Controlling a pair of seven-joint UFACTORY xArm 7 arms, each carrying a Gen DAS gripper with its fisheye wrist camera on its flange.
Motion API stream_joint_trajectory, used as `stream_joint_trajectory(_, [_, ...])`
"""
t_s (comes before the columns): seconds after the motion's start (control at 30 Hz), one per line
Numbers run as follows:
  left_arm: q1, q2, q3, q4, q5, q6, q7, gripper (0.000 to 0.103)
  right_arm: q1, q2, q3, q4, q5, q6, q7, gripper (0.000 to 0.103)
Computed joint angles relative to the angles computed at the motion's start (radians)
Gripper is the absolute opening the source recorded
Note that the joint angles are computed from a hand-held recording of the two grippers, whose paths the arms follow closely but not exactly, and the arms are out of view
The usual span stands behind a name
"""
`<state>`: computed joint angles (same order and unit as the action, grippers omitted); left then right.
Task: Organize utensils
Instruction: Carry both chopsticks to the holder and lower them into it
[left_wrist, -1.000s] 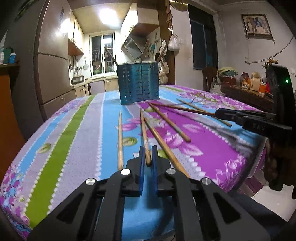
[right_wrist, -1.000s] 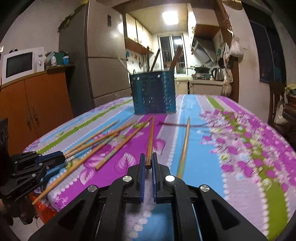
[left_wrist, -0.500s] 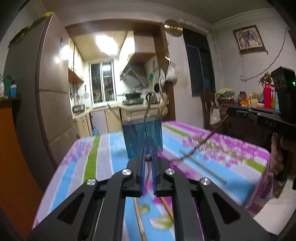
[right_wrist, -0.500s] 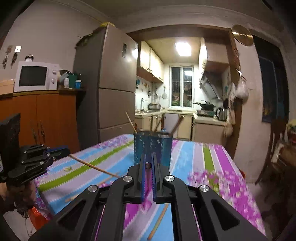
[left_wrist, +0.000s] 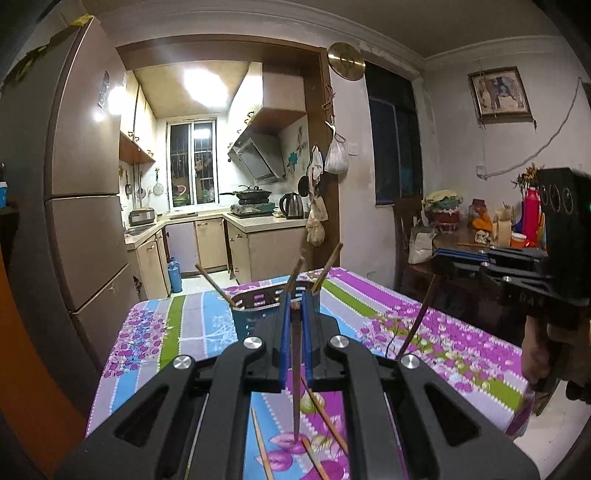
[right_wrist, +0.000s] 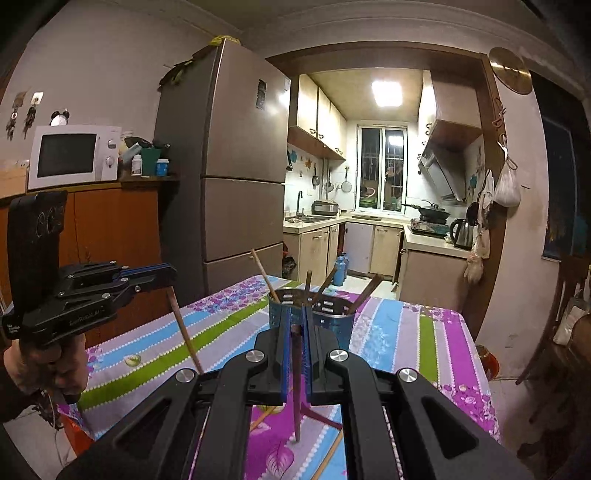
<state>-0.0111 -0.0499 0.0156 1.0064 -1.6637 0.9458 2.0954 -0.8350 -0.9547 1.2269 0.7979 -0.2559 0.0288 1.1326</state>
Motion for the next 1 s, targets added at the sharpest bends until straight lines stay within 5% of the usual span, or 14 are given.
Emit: stream_joint_trajectory(1.0, [-0.045, 0.030, -0.027, 0.246, 0.039, -0.091, -0.228, 0.005, -0.043, 0.155, -0.157, 0.175, -0.050, 0.029, -0.163, 0.007])
